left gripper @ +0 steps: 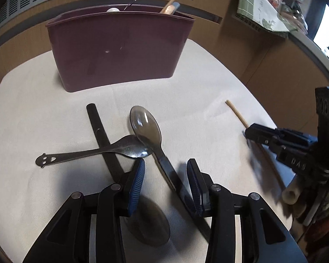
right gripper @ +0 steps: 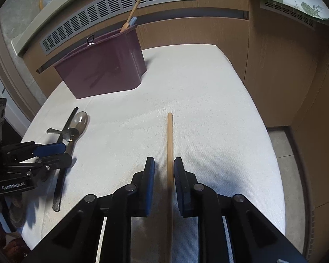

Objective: Organize utensils
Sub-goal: 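Grasp the translucent grey plastic spoon with the left gripper while the right gripper holds the chopstick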

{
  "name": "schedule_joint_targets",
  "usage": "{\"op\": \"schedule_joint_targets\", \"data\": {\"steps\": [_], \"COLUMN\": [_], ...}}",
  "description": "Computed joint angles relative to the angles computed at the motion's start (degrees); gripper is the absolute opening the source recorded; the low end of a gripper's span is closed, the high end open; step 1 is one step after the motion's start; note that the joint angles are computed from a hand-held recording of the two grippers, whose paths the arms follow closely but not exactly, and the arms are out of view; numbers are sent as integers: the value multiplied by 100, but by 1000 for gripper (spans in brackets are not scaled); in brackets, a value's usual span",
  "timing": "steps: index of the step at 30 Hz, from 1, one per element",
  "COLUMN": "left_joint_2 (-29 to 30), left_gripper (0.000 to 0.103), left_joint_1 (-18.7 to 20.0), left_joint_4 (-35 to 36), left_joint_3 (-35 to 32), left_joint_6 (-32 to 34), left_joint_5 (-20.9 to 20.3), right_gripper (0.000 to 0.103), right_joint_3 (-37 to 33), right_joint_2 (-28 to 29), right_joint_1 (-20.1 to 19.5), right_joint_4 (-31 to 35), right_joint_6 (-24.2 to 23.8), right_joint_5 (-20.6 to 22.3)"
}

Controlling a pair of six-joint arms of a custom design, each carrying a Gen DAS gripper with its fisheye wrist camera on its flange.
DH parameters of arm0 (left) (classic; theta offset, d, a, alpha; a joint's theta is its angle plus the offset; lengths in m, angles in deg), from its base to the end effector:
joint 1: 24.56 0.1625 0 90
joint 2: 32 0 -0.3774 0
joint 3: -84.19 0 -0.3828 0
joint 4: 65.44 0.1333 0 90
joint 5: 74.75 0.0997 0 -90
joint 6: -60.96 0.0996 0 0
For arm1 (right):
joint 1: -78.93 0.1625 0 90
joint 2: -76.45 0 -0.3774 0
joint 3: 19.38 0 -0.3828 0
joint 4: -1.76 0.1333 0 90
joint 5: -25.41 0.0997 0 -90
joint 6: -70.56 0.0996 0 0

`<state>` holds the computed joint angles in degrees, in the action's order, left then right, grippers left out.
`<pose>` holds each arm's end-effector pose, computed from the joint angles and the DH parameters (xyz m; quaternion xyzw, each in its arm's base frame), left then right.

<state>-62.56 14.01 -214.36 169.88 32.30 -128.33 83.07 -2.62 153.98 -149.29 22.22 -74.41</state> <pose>-0.3871 -0.5548 -0.0331 0.1773 0.9328 -0.2250 0.2189 -0.0326 -0.5728 0.3644 0.2444 -0.9112 0.2313 0.2377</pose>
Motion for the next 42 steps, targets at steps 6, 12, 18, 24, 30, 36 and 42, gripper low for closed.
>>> {"op": "schedule_joint_targets", "data": {"steps": [6, 12, 18, 24, 30, 36, 42], "left_joint_2": [521, 1042, 893, 898, 1357, 1771, 1682], "left_gripper": [42, 46, 47, 48, 49, 49, 32], "left_joint_1": [142, 139, 117, 72, -64, -153, -190], "left_joint_4": [248, 682, 617, 664, 1598, 1423, 1075], "left_joint_3": [-869, -1668, -1422, -1383, -2105, -2411, -2155], "left_joint_6": [14, 511, 524, 112, -566, -734, -458], "left_joint_5": [88, 213, 149, 283, 922, 1659, 1720], "right_gripper": [18, 17, 18, 6, 6, 6, 6], "right_joint_3": [-74, -14, -85, -128, 123, 372, 455], "right_joint_2": [147, 10, 136, 177, -99, -372, -468], "right_joint_1": [92, -20, 87, 99, -61, -171, -231], "right_joint_4": [-120, -4, -74, -42, -263, -602, -679], "right_joint_6": [31, -32, -246, -145, -4, -12, 44], "right_joint_5": [-120, 44, -160, 7, 284, 517, 602]}}
